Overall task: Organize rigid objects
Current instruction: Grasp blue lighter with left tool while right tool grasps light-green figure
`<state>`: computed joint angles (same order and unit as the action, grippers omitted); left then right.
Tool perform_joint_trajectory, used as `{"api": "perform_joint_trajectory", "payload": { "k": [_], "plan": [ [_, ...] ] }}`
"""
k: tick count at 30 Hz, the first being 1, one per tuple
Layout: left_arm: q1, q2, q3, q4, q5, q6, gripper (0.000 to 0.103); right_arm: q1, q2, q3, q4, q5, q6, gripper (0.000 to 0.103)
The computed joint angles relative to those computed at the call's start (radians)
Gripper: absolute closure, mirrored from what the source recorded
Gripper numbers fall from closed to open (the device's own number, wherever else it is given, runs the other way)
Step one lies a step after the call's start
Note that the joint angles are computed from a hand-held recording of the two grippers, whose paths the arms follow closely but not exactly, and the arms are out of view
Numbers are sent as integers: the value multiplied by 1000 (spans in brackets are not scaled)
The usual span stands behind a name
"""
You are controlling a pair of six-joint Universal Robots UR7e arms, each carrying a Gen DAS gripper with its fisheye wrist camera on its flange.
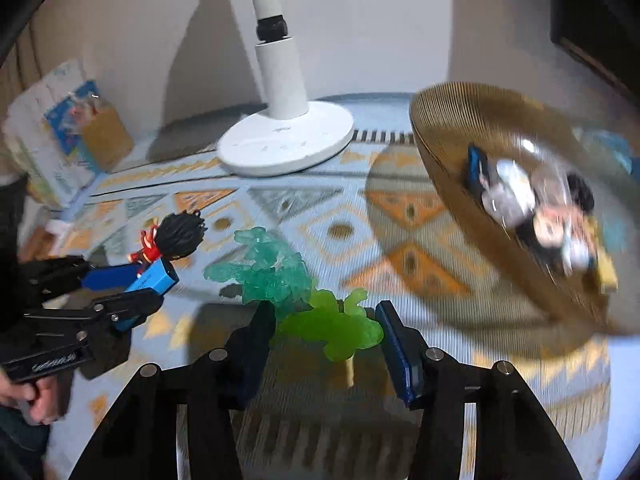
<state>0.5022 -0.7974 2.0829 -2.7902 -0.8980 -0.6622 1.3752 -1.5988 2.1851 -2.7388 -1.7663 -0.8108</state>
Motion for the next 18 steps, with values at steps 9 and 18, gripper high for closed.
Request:
{"api": "perform_joint_trajectory", "payload": {
  "k": [9,18],
  "plan": [
    [-122,-18,92,37,41,-213,62,-28,-114,106,17,-31,-69,52],
    [-150,0,79,75,43,-249,62,-67,-179,178,-35,0,-168,53]
  ]
}}
